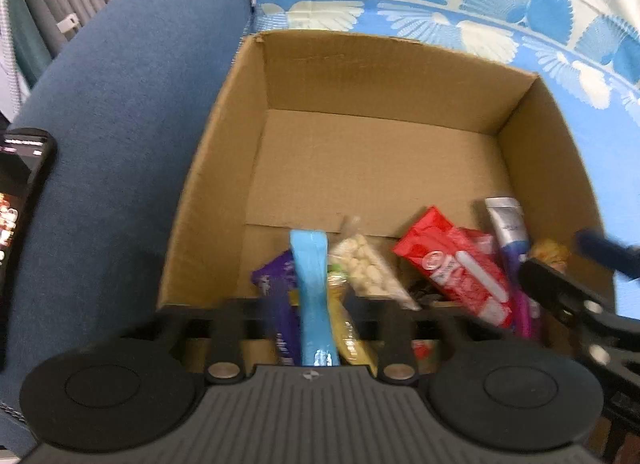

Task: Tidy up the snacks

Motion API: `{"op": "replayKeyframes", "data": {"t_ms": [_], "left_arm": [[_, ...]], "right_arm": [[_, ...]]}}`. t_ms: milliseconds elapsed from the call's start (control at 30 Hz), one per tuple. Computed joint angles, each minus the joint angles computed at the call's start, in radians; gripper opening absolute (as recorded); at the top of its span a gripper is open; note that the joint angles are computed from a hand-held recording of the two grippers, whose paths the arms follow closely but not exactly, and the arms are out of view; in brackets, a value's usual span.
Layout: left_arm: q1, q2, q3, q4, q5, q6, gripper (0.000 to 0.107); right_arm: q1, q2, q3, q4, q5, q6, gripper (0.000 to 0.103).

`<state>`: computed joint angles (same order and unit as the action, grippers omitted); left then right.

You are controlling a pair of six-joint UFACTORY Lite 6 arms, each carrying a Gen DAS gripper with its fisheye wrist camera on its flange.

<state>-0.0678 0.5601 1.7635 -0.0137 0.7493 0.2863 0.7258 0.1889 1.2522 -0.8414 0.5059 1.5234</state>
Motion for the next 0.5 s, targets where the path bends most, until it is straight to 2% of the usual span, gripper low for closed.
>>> {"op": "replayKeyframes", "data": {"t_ms": [33, 100, 167, 300, 433, 500], "left_arm": [[0.003, -0.018, -0.019, 0.014, -0.022, -0.016, 0.103], [0.027, -0.091, -0.091, -0.038, -0.067, 0.022, 0.103], [0.038, -0.132, -0.123, -0.049, -0.054, 0.034, 0.103], [0.057, -0.284, -0.27, -0.048, -0.053, 0.039, 0.103], [0.116, -0.493, -0.458, -0.12, -0.056, 0.139, 0.103], [0.152, -0.613, -0.55, -0.16, -0.047, 0.183, 0.103]], "right_arm": [[0.003, 0.001, 0.006, -0.013, 0.016, 0.014, 0.085], [0.017, -0.019, -0.002, -0.056, 0.041, 0.05, 0.089], [0.036, -0.049, -0.015, -0.055, 0.07, 0.052, 0.095], [0.112, -0.12, -0.044, 0.016, 0.155, 0.065, 0.097], [0.262, -0.185, -0.054, 0.024, 0.303, 0.183, 0.1], [0.365, -0.195, -0.031, 0.002, 0.413, 0.265, 0.101]]}}
